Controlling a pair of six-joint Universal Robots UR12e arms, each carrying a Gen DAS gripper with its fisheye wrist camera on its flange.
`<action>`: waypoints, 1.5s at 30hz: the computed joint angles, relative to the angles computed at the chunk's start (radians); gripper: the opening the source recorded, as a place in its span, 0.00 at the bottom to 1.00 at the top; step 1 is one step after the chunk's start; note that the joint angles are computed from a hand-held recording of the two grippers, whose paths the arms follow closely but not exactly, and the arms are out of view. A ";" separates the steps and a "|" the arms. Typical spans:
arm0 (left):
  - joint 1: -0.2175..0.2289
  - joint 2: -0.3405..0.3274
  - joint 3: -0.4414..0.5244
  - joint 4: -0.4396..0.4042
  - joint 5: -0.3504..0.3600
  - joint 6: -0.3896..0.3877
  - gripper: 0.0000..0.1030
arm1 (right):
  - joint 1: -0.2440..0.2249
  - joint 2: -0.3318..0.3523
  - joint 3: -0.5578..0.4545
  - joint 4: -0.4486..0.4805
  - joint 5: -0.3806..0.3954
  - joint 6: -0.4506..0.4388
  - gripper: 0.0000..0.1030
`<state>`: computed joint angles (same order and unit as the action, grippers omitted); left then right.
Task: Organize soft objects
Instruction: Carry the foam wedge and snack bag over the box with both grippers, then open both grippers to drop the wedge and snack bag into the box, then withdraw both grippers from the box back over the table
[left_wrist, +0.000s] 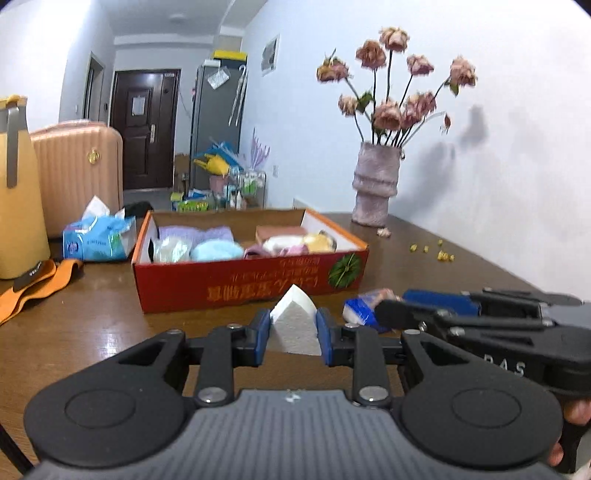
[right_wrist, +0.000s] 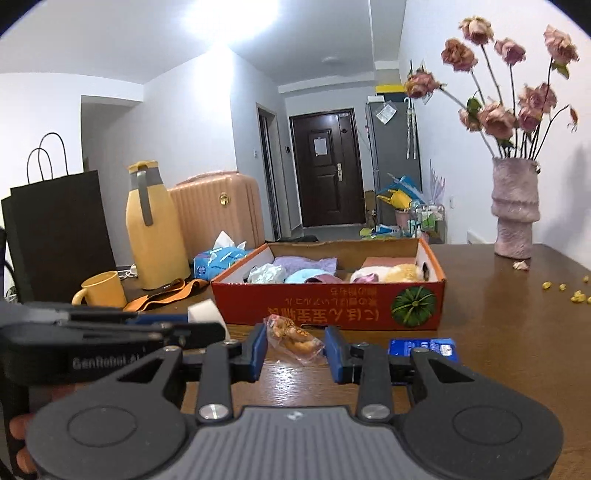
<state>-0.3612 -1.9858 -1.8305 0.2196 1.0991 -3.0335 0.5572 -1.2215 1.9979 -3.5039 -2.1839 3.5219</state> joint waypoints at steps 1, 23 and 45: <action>0.000 0.002 0.001 0.001 0.000 -0.005 0.27 | 0.004 -0.002 0.002 -0.005 -0.008 0.003 0.32; -0.065 -0.440 0.889 -0.670 0.106 -0.019 0.31 | -0.385 0.119 -0.362 0.381 0.503 0.098 0.34; -0.039 -0.406 0.847 -0.584 0.247 -0.056 0.73 | -0.392 0.165 -0.480 0.514 0.471 0.107 0.89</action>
